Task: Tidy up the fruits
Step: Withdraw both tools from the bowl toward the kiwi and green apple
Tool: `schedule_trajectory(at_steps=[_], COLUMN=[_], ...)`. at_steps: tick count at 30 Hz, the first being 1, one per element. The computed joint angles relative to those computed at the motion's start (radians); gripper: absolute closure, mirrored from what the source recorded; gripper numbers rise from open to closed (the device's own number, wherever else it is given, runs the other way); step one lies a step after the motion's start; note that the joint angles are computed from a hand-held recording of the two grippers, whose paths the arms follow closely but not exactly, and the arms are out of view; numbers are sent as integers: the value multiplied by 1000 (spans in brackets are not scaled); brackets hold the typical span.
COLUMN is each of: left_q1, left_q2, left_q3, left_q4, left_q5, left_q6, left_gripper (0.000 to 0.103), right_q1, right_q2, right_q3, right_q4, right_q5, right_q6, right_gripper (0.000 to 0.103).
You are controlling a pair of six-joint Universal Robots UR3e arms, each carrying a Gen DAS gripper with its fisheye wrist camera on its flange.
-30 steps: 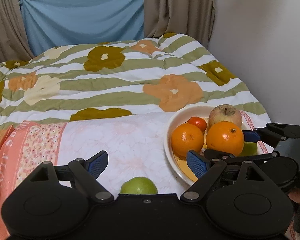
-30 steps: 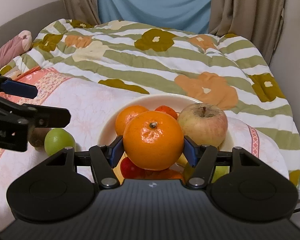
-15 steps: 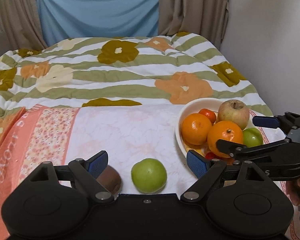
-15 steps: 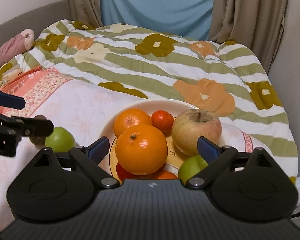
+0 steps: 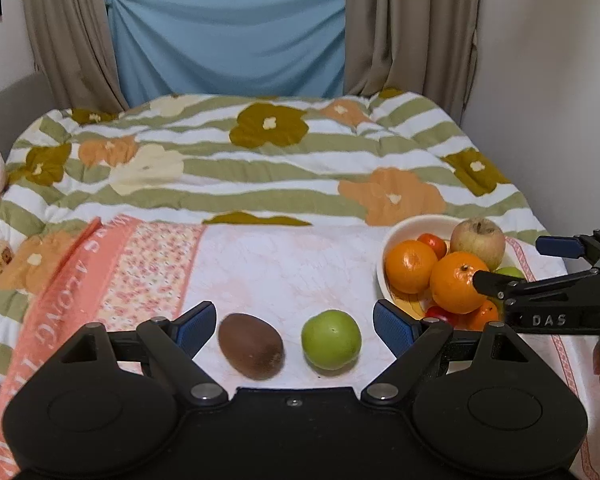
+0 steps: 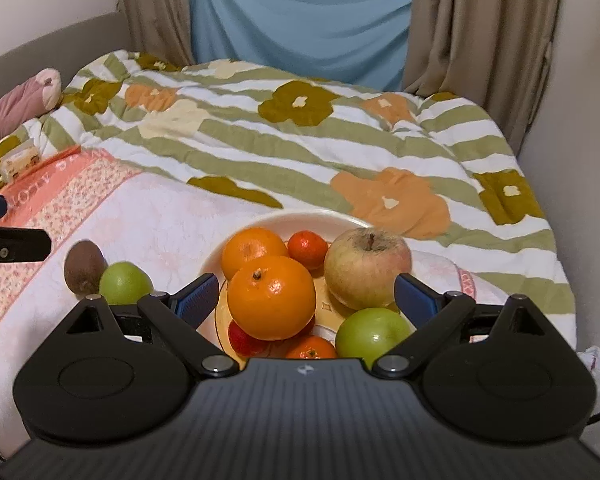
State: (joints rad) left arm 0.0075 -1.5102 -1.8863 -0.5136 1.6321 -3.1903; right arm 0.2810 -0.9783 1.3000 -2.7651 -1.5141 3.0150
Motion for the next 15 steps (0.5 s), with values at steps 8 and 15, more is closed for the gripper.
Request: schedule_trajectory(at_steps=[8, 15], left_q1=[164, 369], left_q2=[215, 360], left_q3=[-103, -176], left_q4=[-38, -103], left_q5=[-173, -365], left_q6=[146, 368], left_gripper=[10, 7], right_q1=[96, 209], right_q2=[-119, -112], right_q3=[27, -79], right_q4=[47, 144], right_q5=[-150, -274], right_q6=[137, 286], right_gripper=[0, 0])
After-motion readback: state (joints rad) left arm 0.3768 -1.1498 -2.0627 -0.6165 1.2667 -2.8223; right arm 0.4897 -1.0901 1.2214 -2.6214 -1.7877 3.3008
